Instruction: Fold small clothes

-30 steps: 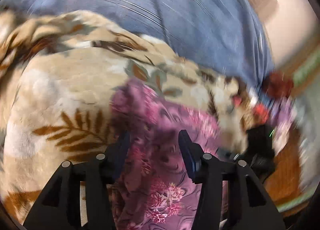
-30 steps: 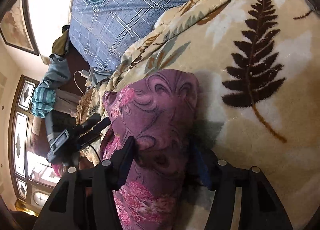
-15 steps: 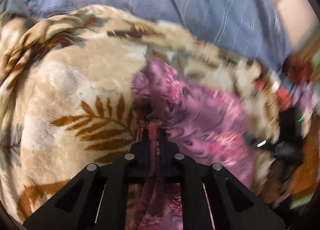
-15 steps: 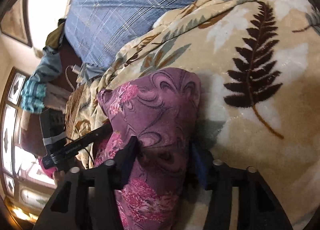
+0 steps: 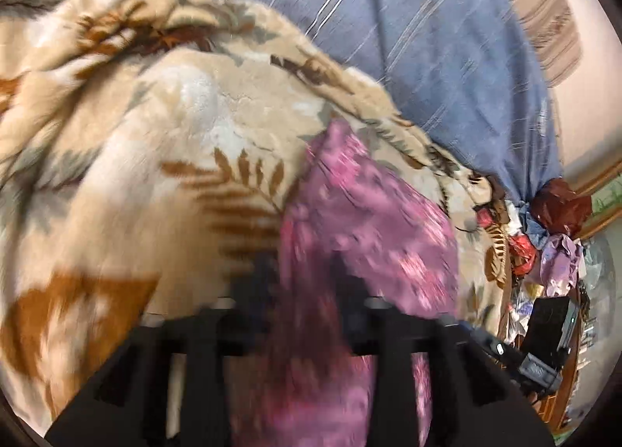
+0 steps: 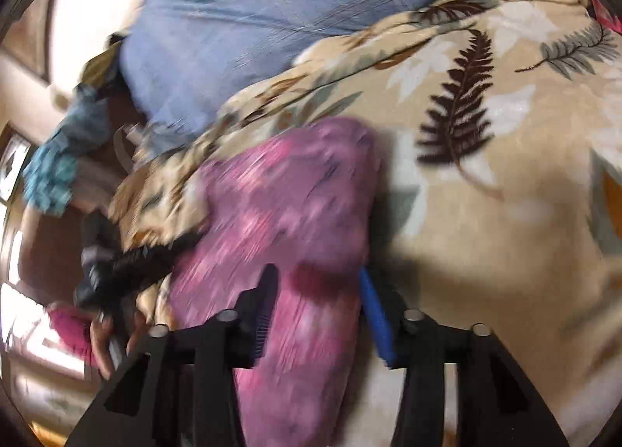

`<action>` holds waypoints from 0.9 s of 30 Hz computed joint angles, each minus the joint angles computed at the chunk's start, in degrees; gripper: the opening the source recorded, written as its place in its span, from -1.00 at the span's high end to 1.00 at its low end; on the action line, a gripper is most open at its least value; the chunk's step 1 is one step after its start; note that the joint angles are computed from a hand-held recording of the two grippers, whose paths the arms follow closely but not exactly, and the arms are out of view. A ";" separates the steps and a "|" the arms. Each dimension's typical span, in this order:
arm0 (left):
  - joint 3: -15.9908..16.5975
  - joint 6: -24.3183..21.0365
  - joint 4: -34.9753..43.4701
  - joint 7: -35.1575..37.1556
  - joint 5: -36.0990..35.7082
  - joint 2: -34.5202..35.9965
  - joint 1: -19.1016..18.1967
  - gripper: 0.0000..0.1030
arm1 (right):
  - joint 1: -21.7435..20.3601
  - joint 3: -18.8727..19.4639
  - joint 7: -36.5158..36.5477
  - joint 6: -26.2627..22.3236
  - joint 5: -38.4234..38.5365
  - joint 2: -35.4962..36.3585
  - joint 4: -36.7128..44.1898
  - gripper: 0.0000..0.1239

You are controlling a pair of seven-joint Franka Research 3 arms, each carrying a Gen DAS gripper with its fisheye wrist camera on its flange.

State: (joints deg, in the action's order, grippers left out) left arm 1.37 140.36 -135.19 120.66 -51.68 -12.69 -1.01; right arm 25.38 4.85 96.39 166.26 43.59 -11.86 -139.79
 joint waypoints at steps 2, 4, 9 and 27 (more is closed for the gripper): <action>-0.15 1.37 -5.05 -0.19 -0.07 -4.93 -0.17 -0.01 | 3.87 -0.98 -5.46 -0.16 6.34 -5.24 -4.51 -0.05; 0.87 1.10 -7.25 -0.12 -1.10 -6.83 -1.33 -0.01 | 6.37 -1.22 -7.21 -0.36 10.11 -7.50 -7.05 -0.07; 1.08 0.90 -10.28 -6.41 1.24 -8.43 -2.01 -0.01 | 14.46 -5.69 -22.50 0.73 34.49 -5.06 -6.74 -0.07; 4.94 -7.30 -12.24 -7.48 4.08 -8.90 -1.45 -0.02 | 4.96 2.02 -27.29 -5.52 38.20 -1.81 -4.41 0.24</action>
State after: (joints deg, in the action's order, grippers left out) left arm 6.31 133.06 -147.43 113.18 -47.61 -21.58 -2.46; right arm 30.34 6.88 69.10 160.74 81.78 -13.67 -144.19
